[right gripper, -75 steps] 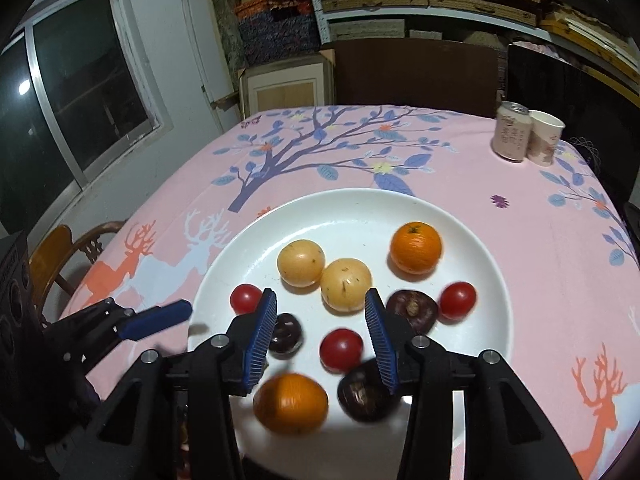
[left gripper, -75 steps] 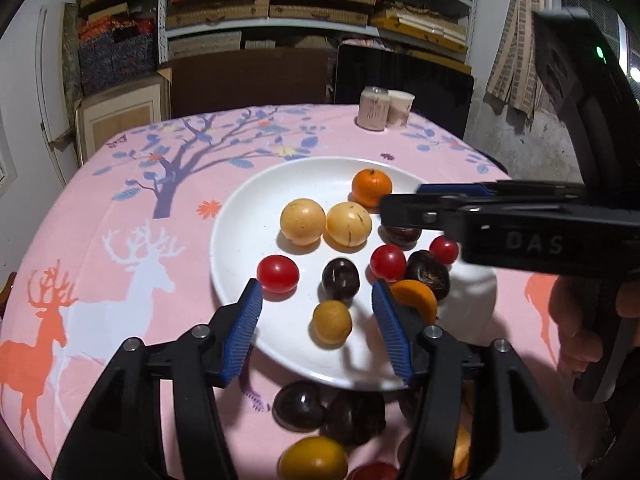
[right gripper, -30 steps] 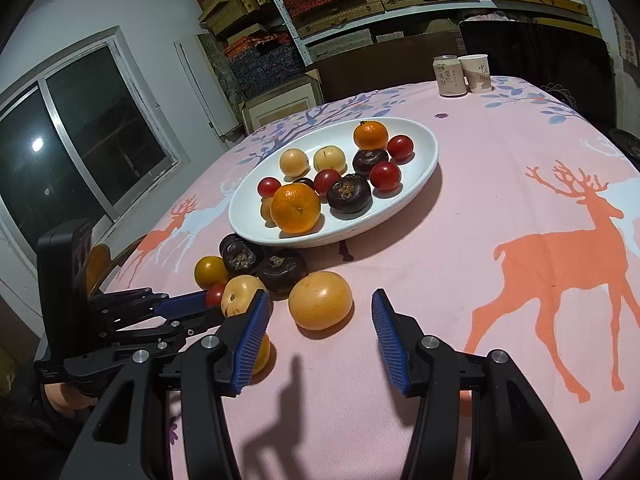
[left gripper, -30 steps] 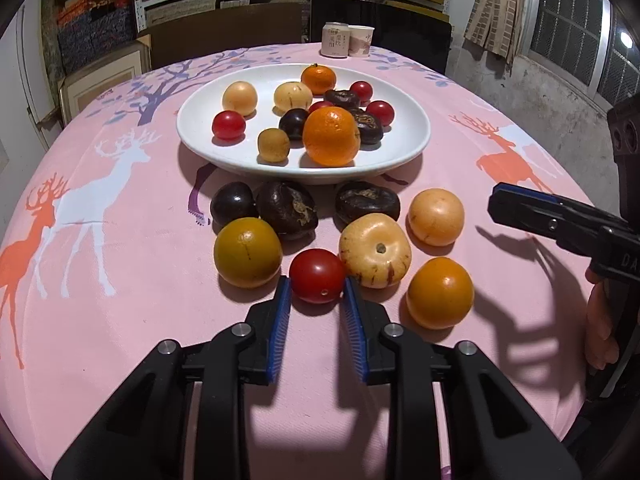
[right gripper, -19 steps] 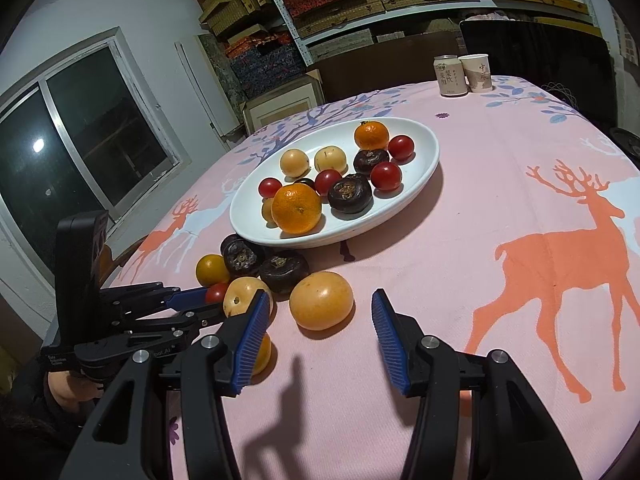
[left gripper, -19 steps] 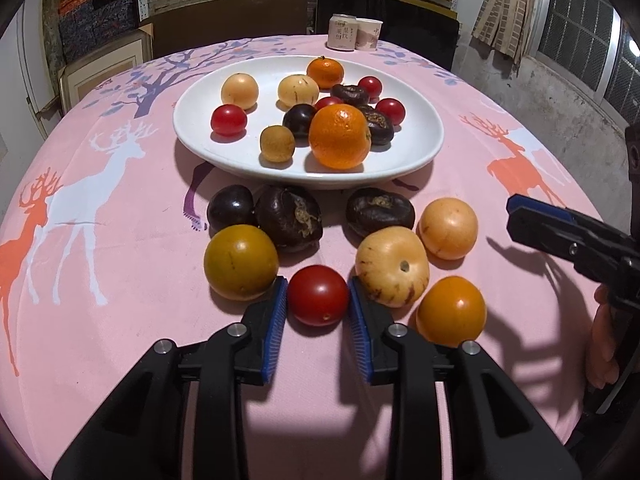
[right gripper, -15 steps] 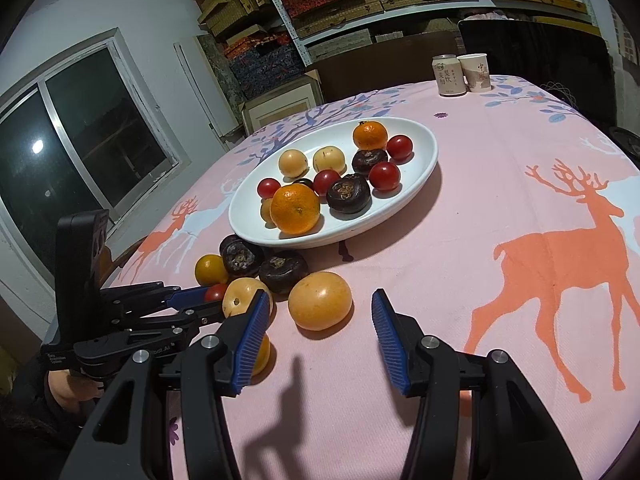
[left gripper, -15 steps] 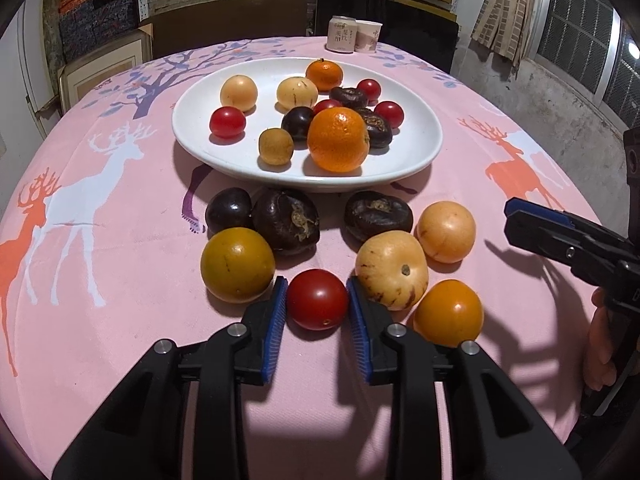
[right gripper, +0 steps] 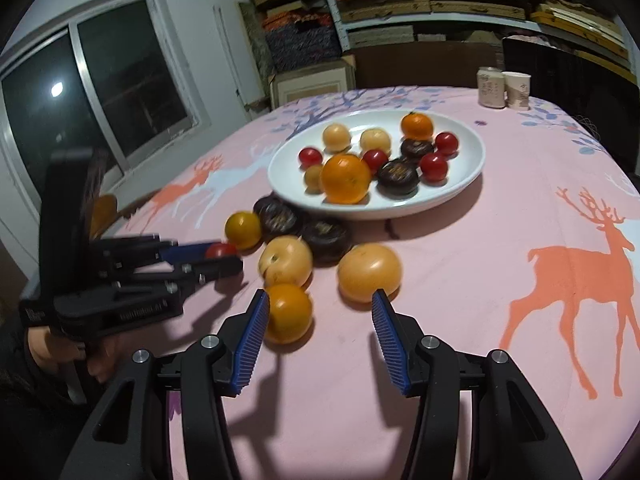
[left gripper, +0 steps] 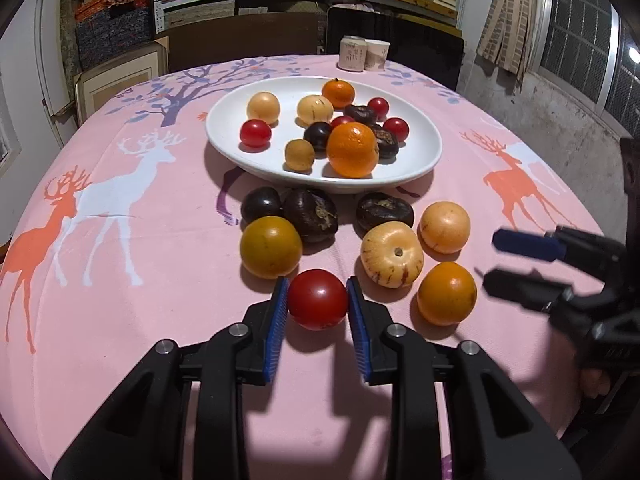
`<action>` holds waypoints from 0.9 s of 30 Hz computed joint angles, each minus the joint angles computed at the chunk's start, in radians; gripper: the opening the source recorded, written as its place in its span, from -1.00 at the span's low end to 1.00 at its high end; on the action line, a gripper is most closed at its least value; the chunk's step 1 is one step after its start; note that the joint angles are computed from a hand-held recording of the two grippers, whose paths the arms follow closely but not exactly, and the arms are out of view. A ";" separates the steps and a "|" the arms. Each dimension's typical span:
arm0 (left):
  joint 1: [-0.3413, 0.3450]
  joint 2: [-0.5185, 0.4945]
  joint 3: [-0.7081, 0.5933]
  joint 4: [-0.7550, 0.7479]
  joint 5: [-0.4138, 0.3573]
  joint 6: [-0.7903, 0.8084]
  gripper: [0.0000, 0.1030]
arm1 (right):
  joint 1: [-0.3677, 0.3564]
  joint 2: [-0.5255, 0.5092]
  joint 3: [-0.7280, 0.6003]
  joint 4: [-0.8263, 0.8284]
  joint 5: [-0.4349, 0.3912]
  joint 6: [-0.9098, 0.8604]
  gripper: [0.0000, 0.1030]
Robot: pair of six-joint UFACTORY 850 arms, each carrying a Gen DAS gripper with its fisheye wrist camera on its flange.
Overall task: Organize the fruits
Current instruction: 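Grasp a yellow-orange fruit with the right tool while the left tool holds the tomato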
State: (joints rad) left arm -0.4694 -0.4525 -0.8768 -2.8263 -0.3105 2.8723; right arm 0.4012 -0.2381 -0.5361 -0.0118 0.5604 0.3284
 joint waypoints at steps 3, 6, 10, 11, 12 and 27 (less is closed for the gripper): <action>0.013 0.020 0.024 0.027 -0.021 -0.027 -0.45 | 0.029 -0.016 -0.028 0.067 -0.064 -0.064 0.05; 0.020 0.035 0.045 0.032 -0.039 -0.029 -0.45 | 0.040 -0.026 -0.047 0.094 -0.091 -0.079 0.13; 0.033 0.057 0.071 0.047 -0.061 -0.041 -0.45 | 0.054 -0.037 -0.071 0.104 -0.126 -0.088 0.16; 0.037 0.062 0.076 0.053 -0.064 -0.045 -0.45 | 0.057 -0.039 -0.074 0.099 -0.129 -0.086 0.16; 0.041 0.066 0.081 0.057 -0.068 -0.050 -0.45 | 0.058 -0.041 -0.077 0.081 -0.133 -0.071 0.16; 0.044 0.070 0.091 0.067 -0.070 -0.055 -0.45 | 0.079 -0.079 -0.124 0.147 -0.172 -0.120 0.10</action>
State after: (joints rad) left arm -0.4252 -0.3822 -0.7858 -2.7590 -0.3802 2.8176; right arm 0.4800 -0.3166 -0.6598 0.1348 0.3889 0.2085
